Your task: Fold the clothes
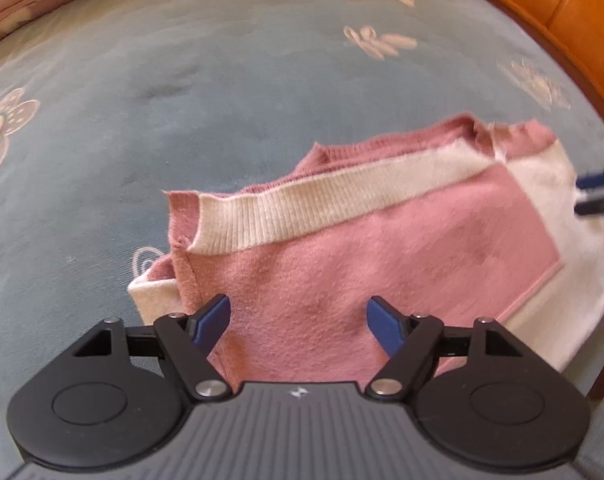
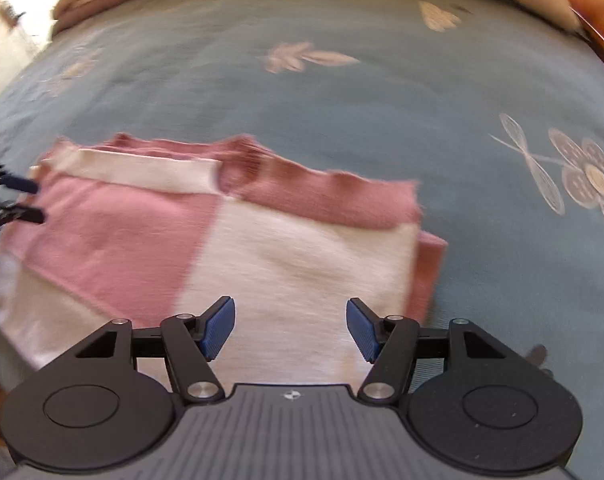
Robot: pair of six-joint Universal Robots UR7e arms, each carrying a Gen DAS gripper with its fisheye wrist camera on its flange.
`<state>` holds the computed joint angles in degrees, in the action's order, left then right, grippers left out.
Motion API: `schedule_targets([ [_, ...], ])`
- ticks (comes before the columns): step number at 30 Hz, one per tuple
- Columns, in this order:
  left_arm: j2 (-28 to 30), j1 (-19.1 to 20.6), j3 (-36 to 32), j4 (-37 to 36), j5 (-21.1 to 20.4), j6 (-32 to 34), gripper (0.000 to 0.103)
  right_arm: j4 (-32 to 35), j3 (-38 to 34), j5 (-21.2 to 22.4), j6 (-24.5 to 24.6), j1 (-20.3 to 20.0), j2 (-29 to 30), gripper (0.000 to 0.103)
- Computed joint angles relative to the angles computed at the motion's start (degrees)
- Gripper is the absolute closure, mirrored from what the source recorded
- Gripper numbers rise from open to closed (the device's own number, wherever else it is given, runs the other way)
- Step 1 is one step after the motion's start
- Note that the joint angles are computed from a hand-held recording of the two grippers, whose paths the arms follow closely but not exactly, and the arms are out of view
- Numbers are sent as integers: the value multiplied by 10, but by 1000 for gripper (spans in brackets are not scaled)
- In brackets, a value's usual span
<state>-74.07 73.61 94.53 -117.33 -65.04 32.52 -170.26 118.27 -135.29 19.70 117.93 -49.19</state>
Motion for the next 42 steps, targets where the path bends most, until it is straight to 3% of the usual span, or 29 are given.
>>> schedule_targets([
  [6, -20, 8, -8, -10, 0, -39, 27, -1, -44, 66, -64, 18, 26, 34],
  [9, -16, 26, -35, 21, 10, -77, 35, 5, -73, 112, -73, 20, 48, 34],
  [11, -16, 45, -52, 41, -3, -110, 46, 18, -93, 143, -80, 25, 64, 34],
  [18, -22, 120, -89, 111, -111, -190, 47, 76, -162, 215, -133, 45, 121, 34],
  [29, 29, 174, -153, 150, -237, -176, 44, 132, -233, 238, -138, 55, 169, 34],
  [35, 61, 182, -201, 198, -270, -160, 44, 145, -255, 245, -137, 58, 182, 34],
  [42, 33, 219, -180, 222, -320, -213, 42, 163, -274, 254, -147, 61, 192, 34],
])
